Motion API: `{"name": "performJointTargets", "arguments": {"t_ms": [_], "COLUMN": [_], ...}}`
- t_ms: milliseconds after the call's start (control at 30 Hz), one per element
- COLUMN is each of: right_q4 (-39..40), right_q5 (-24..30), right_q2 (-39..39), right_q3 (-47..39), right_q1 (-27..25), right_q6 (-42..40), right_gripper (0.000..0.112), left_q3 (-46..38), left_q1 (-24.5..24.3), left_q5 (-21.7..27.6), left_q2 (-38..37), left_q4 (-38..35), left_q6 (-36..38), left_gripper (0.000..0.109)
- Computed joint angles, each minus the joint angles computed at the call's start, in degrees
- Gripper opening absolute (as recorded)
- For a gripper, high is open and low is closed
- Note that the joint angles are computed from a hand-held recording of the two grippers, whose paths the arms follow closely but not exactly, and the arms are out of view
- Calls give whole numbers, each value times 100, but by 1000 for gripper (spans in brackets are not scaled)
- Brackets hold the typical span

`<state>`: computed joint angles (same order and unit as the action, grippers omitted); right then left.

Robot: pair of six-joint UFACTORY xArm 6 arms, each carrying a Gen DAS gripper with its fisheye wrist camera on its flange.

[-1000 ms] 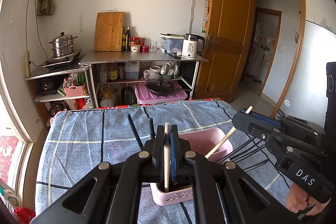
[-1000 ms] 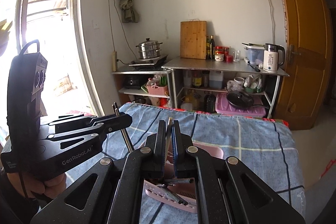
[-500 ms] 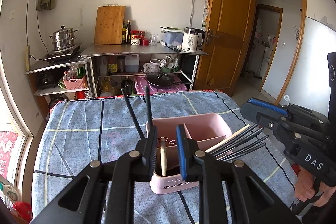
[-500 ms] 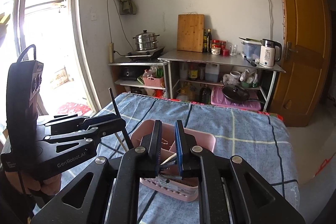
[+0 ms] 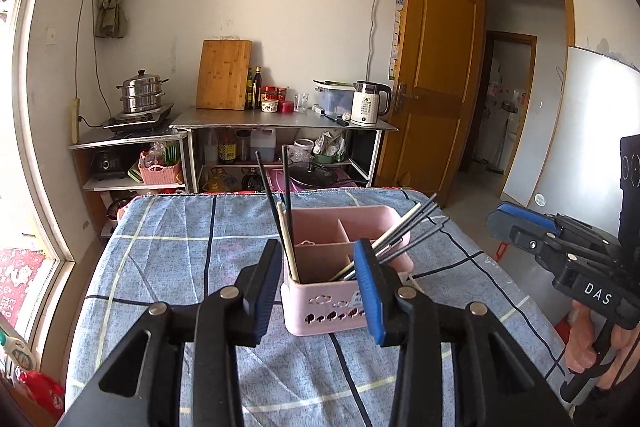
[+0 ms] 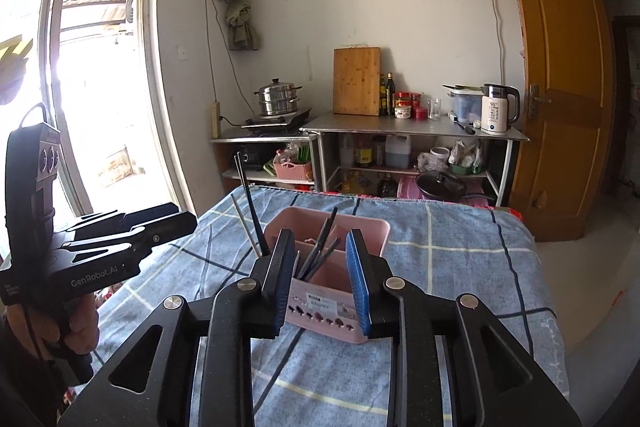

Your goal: Organize utensils

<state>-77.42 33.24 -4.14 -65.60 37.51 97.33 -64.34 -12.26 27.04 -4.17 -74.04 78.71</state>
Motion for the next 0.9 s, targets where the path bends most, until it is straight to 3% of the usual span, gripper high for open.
{"name": "performJointTargets", "arguments": {"t_ms": [267,567,900], "right_q4": [-338,-456,-505], "right_q5": [622,1314,1557], "right_q2": [-350,-426,-367], "right_q3": [606,1055,1342], "right_q1": [633,1266,1649], "right_q6": [602,1173,1790], "right_gripper": [34,35,35], "left_q3": [1130,1943,2650], "left_q1": [-7,-328,-331], "left_q5": [-192,-878,-778], "left_q2": [-855,-1350,-1836], "left_q4": [-809,-1715,-2196], "left_q6": [709,1678,2172], "left_gripper": [43,43,43]}}
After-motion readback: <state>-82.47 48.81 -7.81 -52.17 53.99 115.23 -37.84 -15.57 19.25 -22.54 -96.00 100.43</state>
